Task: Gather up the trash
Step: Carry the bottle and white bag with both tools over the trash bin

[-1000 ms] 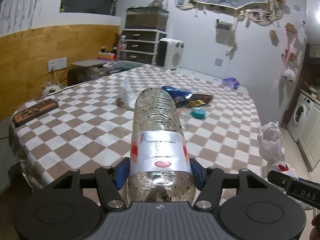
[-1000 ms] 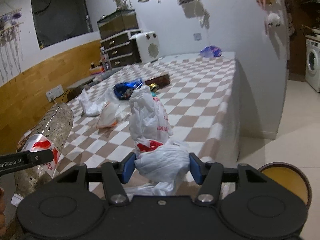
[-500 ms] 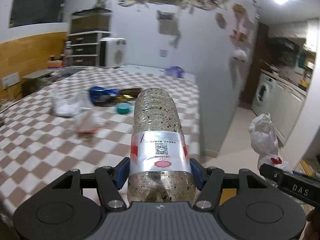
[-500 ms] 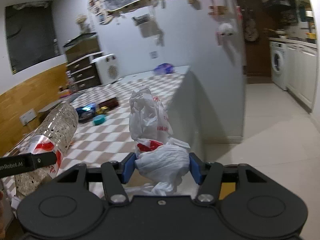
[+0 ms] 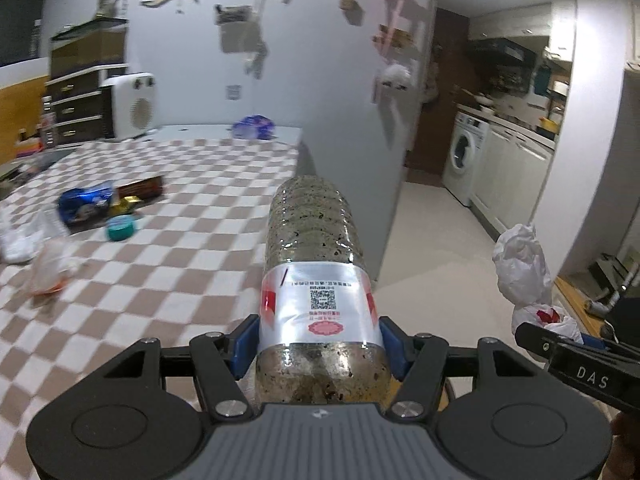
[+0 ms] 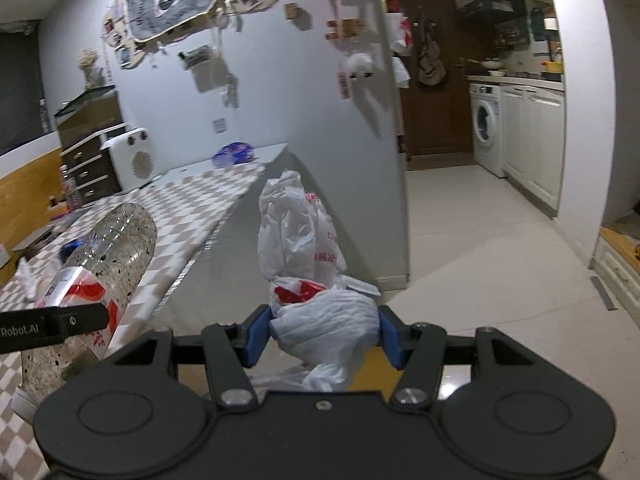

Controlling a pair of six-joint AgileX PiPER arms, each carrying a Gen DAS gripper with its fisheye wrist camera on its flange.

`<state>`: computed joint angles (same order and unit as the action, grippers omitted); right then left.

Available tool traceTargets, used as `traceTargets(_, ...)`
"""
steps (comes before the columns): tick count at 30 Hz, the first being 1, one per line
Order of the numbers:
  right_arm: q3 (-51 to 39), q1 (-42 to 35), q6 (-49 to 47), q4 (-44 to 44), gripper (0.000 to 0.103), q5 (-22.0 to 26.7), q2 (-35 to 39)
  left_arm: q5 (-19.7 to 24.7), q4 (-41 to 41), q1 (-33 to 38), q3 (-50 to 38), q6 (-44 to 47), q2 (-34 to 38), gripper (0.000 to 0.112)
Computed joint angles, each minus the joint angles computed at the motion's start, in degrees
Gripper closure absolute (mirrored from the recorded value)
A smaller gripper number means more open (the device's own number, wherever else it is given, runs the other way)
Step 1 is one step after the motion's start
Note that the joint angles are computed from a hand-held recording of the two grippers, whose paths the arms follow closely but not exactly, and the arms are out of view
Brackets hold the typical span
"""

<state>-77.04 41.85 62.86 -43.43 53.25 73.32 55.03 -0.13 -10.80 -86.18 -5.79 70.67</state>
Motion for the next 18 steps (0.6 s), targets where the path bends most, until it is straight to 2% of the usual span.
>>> traceTargets(10,2.39,-13.14,-6.91,7.61,0.045,-5.36,2.01,2.26,-3.63,-4.88,-11.46,4.08,16.55,0.049)
traceTargets(14,3.18,-17.20,-9.37,11.29,0.045,-7.63,5.50,5.23,-5.36,-5.39,-17.06,6.15,24.78,0.049)
traceTargets(18,4.12,-20.52,-11.31,14.84,0.045,-10.20,9.66,10.44,-7.45,-5.02,-24.38,7.71,33.59,0.049)
